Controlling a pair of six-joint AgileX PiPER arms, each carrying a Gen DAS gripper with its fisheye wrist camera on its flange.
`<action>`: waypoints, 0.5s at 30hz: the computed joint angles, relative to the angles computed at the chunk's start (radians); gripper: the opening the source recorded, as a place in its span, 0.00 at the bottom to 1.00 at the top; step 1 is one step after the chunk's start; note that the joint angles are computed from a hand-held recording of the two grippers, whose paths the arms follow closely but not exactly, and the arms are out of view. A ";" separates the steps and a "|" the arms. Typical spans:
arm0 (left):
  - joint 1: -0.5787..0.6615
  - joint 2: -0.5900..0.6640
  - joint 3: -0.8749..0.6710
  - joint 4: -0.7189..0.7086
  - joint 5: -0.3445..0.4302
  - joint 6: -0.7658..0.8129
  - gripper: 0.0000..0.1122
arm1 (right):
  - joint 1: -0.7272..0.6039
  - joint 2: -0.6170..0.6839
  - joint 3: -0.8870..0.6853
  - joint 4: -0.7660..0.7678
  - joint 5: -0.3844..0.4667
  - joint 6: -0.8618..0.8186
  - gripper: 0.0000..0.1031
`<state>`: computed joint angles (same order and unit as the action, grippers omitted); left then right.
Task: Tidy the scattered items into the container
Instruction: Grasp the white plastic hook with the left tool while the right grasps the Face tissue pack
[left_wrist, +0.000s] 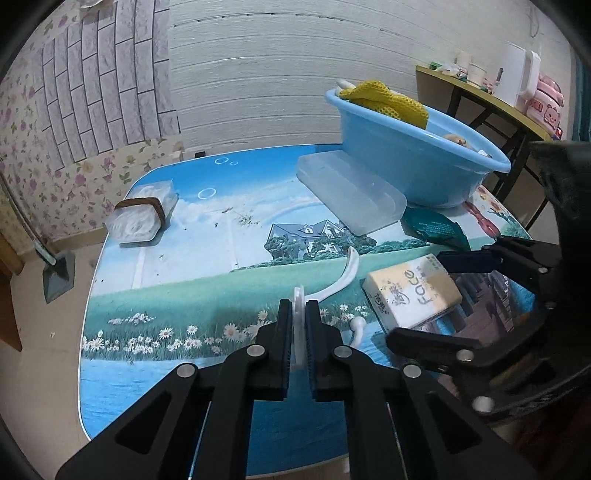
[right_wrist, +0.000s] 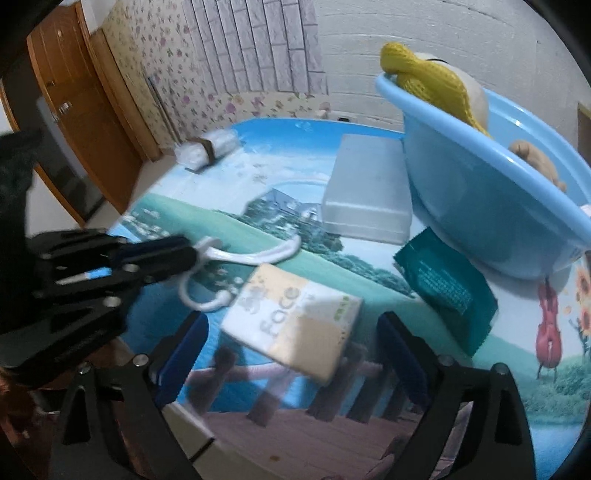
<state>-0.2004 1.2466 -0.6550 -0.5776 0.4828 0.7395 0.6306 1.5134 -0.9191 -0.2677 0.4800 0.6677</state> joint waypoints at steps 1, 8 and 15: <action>0.005 -0.002 0.001 -0.011 0.005 0.010 0.05 | -0.001 -0.001 0.006 -0.015 -0.007 0.012 0.89; -0.001 0.008 0.005 -0.008 -0.008 -0.003 0.05 | -0.064 -0.063 0.082 0.046 -0.067 -0.036 0.69; -0.010 0.021 -0.007 0.005 -0.007 -0.015 0.07 | -0.123 -0.147 0.146 0.091 -0.051 -0.057 0.69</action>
